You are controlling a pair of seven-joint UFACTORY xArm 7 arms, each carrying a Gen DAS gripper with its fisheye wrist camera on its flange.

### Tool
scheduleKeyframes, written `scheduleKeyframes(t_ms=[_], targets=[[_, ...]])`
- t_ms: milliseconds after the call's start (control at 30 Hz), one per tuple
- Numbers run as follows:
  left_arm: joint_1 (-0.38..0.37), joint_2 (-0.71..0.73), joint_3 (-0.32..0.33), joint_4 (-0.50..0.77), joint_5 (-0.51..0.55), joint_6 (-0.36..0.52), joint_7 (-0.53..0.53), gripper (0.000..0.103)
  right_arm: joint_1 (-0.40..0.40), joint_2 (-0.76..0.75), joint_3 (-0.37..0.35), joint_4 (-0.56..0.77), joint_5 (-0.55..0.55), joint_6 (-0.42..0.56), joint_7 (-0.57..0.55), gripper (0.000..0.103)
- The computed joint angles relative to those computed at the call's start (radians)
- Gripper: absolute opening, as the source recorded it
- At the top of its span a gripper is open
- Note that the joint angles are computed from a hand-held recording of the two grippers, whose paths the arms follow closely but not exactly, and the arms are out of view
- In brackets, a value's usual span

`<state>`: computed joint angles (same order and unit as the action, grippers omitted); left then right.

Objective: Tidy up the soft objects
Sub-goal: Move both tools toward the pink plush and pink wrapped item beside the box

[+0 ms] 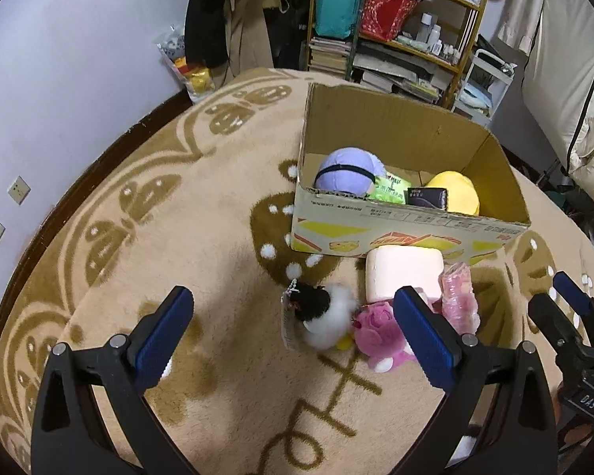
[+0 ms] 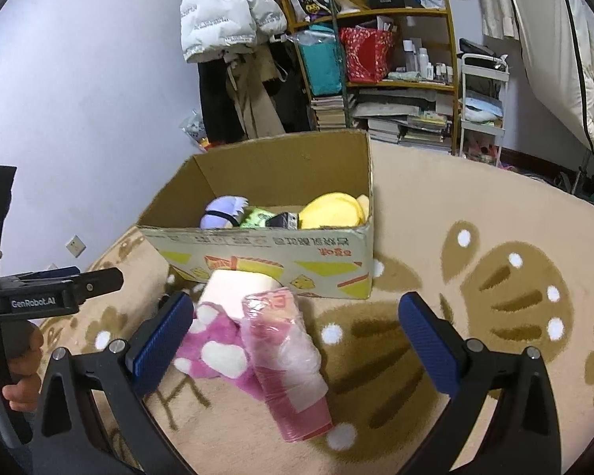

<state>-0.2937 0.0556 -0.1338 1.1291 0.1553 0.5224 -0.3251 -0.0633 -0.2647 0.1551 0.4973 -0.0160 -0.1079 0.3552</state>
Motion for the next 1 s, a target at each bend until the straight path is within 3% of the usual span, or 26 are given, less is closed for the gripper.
scheduleKeyframes(t_ms=[400, 600, 733, 867, 1000], targets=[[-0.010, 0.128, 0.004, 0.105, -0.059, 0.070, 0.054, 0.100, 0.120, 0.123, -0.125, 0.062, 0.034, 0.003, -0.050, 0.103], [-0.018, 0.176, 0.010, 0.141, -0.062, 0.096, 0.066, 0.100, 0.267, 0.173, -0.251, 0.094, 0.120, 0.008, -0.133, 0.103], [-0.018, 0.201, 0.009, 0.162, -0.080, 0.119, 0.084, 0.100, 0.482, 0.205, -0.426, 0.121, 0.328, 0.020, -0.317, 0.103], [-0.022, 0.227, 0.012, 0.183, -0.082, 0.139, 0.094, 0.100, 0.542, 0.240, -0.449, 0.159, 0.536, 0.043, -0.494, 0.103], [-0.027, 0.249, 0.017, 0.204, -0.080, 0.160, 0.091, 0.100, 0.527, 0.263, -0.411, 0.191, 0.747, 0.068, -0.665, 0.103]])
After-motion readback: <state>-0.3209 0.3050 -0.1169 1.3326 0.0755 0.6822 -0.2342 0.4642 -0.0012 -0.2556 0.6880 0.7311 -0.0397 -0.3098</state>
